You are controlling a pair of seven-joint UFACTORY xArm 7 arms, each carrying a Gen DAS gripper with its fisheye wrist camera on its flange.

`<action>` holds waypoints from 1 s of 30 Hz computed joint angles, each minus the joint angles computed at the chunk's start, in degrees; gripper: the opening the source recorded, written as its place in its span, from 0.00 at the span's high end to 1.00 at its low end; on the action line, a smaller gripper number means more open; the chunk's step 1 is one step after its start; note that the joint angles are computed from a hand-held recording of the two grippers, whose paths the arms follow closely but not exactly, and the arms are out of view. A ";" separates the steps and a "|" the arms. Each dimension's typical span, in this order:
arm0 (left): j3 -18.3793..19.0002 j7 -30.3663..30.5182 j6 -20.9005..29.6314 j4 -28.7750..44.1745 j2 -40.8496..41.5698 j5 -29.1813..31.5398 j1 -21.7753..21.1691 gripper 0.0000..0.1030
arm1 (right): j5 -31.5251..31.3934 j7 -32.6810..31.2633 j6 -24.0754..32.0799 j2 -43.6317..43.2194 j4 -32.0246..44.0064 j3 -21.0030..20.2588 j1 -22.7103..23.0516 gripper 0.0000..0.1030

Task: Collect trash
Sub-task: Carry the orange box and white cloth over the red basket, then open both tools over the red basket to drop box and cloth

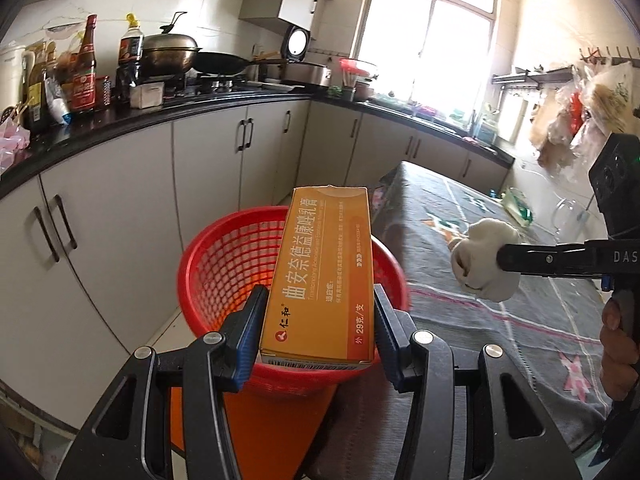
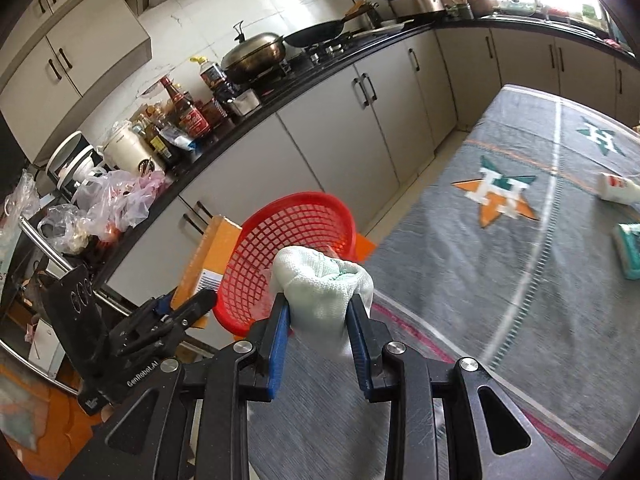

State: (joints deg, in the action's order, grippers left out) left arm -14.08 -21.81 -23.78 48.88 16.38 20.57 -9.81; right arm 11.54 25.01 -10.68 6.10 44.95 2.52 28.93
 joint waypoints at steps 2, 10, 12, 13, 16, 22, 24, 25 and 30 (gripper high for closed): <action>1.27 1.26 0.47 0.56 0.35 -2.00 -1.35 0.52 | -1.24 0.60 1.11 2.18 2.99 1.60 -1.56 0.69; 4.52 6.55 4.59 6.11 4.23 -9.53 -5.30 0.52 | -4.77 5.35 4.93 11.03 14.43 -2.86 1.92 0.68; 5.01 7.88 5.44 7.01 5.00 -11.32 -6.00 0.52 | -5.68 6.25 5.68 12.59 16.23 -1.71 0.48 0.68; 4.43 8.19 5.71 7.47 5.48 -11.44 -5.38 0.52 | -5.89 6.47 6.05 13.67 17.35 -0.22 -1.10 0.67; 3.26 9.03 6.83 8.81 6.75 -11.77 -4.12 0.52 | -6.91 7.98 7.48 16.02 20.34 -0.25 -1.41 0.68; 3.28 11.36 7.98 10.50 8.32 -13.09 -4.02 0.52 | -8.71 10.35 9.51 18.90 23.96 -0.78 -1.68 0.67; 2.85 11.81 8.12 10.82 8.65 -13.18 -3.52 0.52 | -9.18 10.84 10.00 19.58 24.87 -0.56 -2.12 0.67; 3.15 12.11 8.03 10.81 8.65 -13.49 -3.82 0.52 | -9.40 11.18 10.32 20.03 25.55 -0.68 -2.11 0.67; 3.11 13.18 7.84 11.21 9.19 -14.03 -3.73 0.52 | -10.83 13.10 11.49 21.22 27.25 -2.09 -1.02 0.67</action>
